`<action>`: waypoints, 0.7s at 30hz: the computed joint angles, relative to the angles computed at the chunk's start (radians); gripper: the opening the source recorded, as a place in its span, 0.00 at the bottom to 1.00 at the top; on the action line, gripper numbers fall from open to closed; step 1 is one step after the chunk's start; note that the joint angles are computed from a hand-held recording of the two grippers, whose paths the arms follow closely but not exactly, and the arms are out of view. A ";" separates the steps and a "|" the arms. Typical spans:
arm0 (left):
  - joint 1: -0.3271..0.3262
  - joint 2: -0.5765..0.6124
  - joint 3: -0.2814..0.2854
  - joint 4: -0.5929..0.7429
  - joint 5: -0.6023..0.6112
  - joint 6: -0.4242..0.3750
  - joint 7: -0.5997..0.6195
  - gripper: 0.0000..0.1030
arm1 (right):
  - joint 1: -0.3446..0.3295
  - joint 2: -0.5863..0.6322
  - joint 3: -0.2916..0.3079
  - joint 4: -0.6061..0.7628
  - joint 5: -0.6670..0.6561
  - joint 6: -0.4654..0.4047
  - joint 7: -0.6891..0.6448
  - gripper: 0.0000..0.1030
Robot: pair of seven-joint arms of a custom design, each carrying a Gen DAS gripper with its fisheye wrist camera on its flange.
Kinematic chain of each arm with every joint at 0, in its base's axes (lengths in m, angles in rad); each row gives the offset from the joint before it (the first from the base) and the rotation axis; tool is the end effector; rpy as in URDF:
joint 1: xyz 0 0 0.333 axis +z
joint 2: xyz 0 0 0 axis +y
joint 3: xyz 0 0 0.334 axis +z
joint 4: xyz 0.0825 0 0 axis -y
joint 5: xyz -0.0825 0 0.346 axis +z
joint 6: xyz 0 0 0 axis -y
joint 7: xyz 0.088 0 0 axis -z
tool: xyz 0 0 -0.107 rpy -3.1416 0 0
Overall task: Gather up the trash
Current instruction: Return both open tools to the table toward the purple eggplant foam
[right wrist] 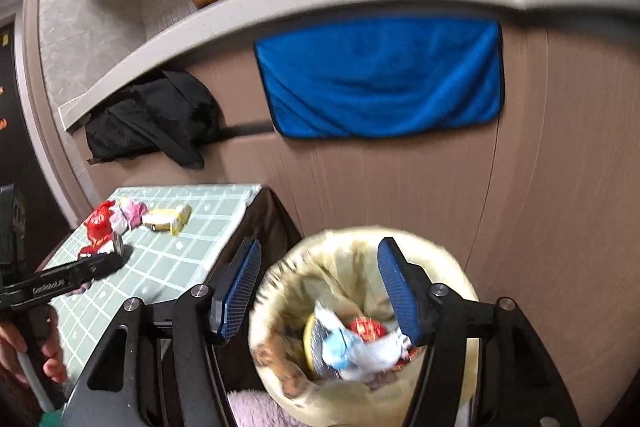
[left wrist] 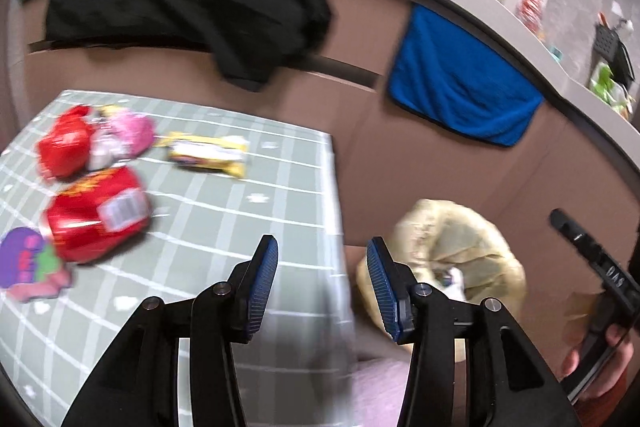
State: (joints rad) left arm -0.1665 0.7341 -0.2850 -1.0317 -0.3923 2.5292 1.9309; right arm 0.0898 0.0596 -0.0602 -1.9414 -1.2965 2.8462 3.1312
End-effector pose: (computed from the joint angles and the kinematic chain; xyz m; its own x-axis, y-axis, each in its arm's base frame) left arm 0.7342 -0.2480 0.5338 -0.5175 -0.7989 0.3066 -0.6672 0.1524 -0.7291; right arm 0.5716 0.0688 0.5517 -0.3409 -0.9346 -0.1017 -0.4127 0.2460 -0.8770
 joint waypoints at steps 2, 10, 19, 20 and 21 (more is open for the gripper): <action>0.037 -0.005 0.002 -0.008 -0.017 0.002 0.007 0.46 | 0.018 0.023 0.015 0.041 0.016 -0.029 -0.026 0.56; 0.146 0.056 0.014 0.093 -0.057 -0.035 -0.035 0.46 | 0.083 0.187 0.034 0.232 0.279 0.018 -0.322 0.56; 0.232 0.092 -0.006 0.146 -0.084 -0.082 0.018 0.46 | 0.125 0.400 0.103 0.490 0.593 -0.042 -0.731 0.56; 0.241 0.102 -0.009 0.160 -0.088 -0.097 0.026 0.46 | 0.130 0.417 0.106 0.511 0.618 -0.047 -0.759 0.56; 0.244 0.107 -0.006 0.168 -0.090 -0.102 0.027 0.46 | 0.132 0.429 0.110 0.525 0.645 -0.048 -0.787 0.56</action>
State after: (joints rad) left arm 0.0771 0.8414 -0.2907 -0.8640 -0.4821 2.4274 1.9575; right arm 0.2214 0.4890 0.0495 -1.4162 -0.6518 2.7982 2.3440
